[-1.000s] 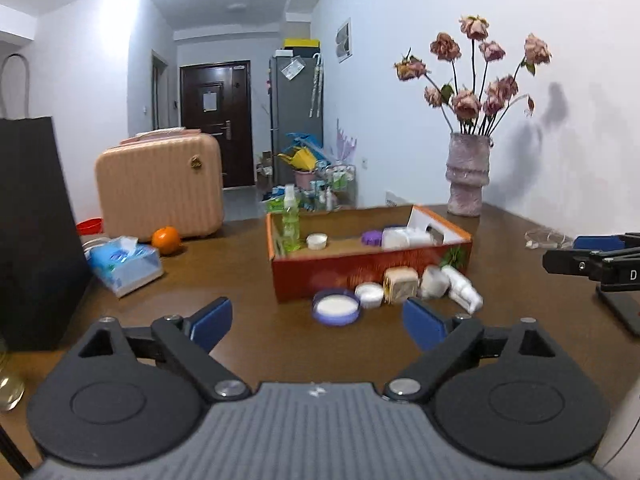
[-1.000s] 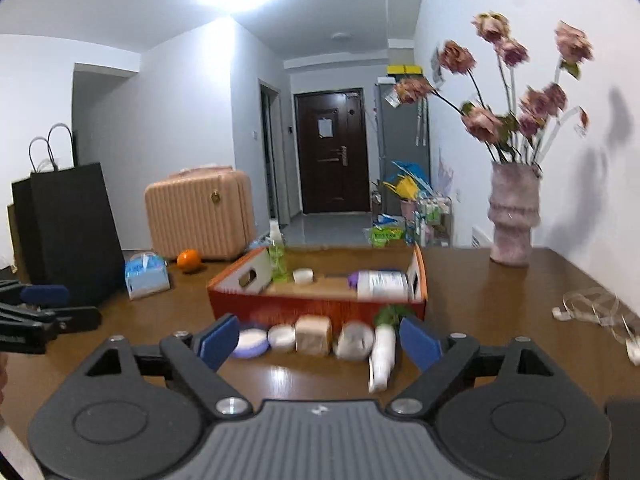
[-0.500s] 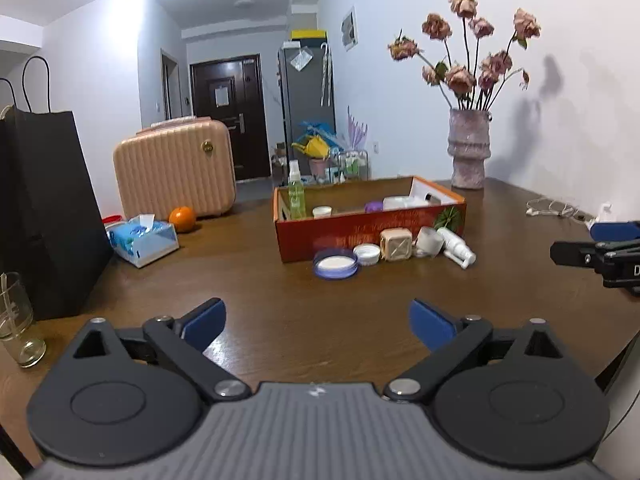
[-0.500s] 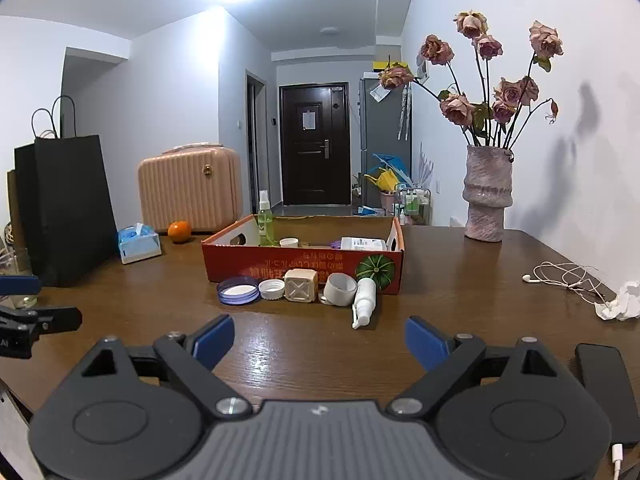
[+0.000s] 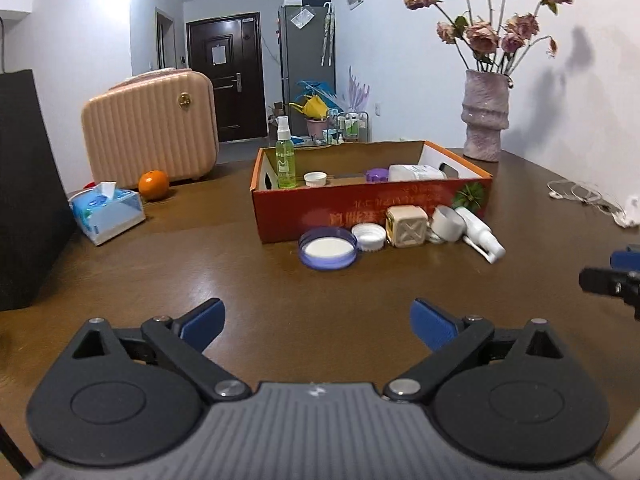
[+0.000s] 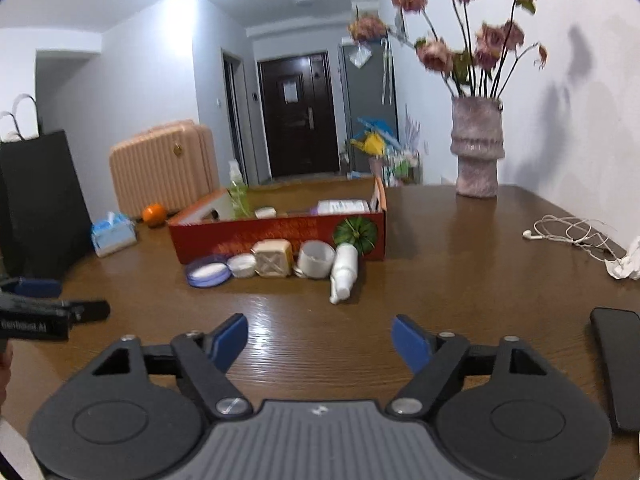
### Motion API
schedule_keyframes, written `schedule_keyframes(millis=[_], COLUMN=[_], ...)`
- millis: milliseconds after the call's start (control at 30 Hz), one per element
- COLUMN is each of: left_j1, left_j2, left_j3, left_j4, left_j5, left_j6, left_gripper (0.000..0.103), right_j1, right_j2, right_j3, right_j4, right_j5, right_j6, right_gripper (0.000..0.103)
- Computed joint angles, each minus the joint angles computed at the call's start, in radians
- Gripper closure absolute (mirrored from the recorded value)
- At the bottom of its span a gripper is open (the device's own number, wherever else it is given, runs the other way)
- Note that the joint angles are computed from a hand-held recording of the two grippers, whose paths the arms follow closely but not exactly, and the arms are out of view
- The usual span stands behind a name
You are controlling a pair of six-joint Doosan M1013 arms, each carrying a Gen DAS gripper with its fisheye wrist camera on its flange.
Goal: Organize rigid objects
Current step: 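Grasp the blue-rimmed white lid with the left tool while the right tool grasps the small white spray bottle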
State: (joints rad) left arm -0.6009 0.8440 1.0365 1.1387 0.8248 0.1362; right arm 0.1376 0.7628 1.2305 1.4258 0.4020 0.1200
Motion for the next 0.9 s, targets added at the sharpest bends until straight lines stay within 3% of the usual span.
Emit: schedule_keyframes(millis=[200, 367, 533, 567, 667, 800, 900], left_j1=[0.053, 0.099, 0.126, 0.130, 0.142, 0.152, 0.144], left_j2=[0.099, 0.213, 0.290, 0.301, 0.308, 0.289, 0.271], left_j3=[-0.174, -0.379, -0.508, -0.527, -0.533, -0.496, -0.463], left_j4=[-0.105, -0.306, -0.396, -0.407, -0.437, -0.476, -0.443], left_j5=[-0.001, 0.042, 0.041, 0.042, -0.003, -0.064, -0.053], left_j6=[0.208, 0.440, 0.576, 0.588, 0.588, 0.578, 0.541], left_gripper=[0.002, 0.006, 0.014, 0.020, 0.035, 0.036, 0.036], right_j1=[0.016, 0.036, 0.053, 0.055, 0.056, 0.053, 0.058], right_j2=[0.095, 0.209, 0.318, 0.336, 0.370, 0.373, 0.344], right_j3=[-0.185, -0.401, -0.607, -0.640, -0.695, -0.693, -0.635], right_j4=[-0.289, -0.605, -0.847, -0.877, -0.928, -0.915, -0.945], right_j5=[0.006, 0.073, 0.163, 0.182, 0.215, 0.225, 0.170], right_j6=[0.316, 0.623, 0.853, 0.886, 0.965, 0.986, 0.992], right_gripper=[0.036, 0.045, 0.050, 0.050, 0.054, 0.076, 0.084])
